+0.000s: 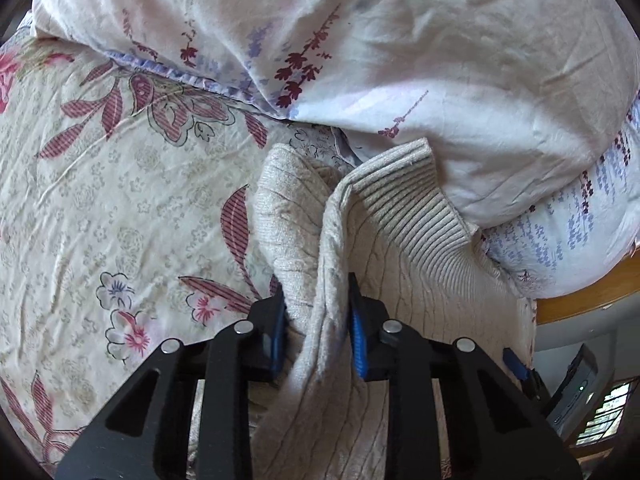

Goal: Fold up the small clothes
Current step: 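Grasp the sweater side edge with the left gripper, then lift and fold the held side over the sweater with the left gripper, release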

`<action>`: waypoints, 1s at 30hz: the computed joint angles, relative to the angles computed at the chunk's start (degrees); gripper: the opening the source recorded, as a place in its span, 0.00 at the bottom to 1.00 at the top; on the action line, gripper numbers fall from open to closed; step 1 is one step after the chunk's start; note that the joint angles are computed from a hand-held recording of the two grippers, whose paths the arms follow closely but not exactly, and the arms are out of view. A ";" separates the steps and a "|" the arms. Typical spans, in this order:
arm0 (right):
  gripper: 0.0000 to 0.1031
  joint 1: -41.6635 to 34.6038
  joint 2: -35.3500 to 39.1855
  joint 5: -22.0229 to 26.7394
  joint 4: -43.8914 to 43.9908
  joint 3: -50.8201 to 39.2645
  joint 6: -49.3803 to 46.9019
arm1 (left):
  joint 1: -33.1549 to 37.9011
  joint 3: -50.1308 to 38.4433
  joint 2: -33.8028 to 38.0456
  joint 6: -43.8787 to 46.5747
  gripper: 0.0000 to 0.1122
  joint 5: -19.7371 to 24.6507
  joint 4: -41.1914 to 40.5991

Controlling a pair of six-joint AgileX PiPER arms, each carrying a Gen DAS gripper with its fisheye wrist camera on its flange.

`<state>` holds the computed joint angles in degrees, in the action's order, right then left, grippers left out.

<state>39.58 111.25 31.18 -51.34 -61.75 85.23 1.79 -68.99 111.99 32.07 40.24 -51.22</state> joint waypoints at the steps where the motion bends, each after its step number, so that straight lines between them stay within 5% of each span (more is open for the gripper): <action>1: 0.99 0.01 0.01 0.04 0.01 -0.02 0.06 | 0.29 0.27 -0.01 0.45 0.21 0.27 -1.13; 11: 0.99 0.06 0.09 0.14 -0.14 -0.08 0.32 | 3.79 4.00 -3.50 8.29 0.19 8.58 -16.30; 21: 0.99 -0.05 0.38 -0.20 -1.27 -0.21 1.04 | -1.90 7.31 -10.36 8.77 0.18 15.30 -28.76; 30: 0.99 0.21 0.45 -0.92 -3.92 0.59 3.51 | -10.59 4.87 -9.26 9.36 0.18 16.36 -34.36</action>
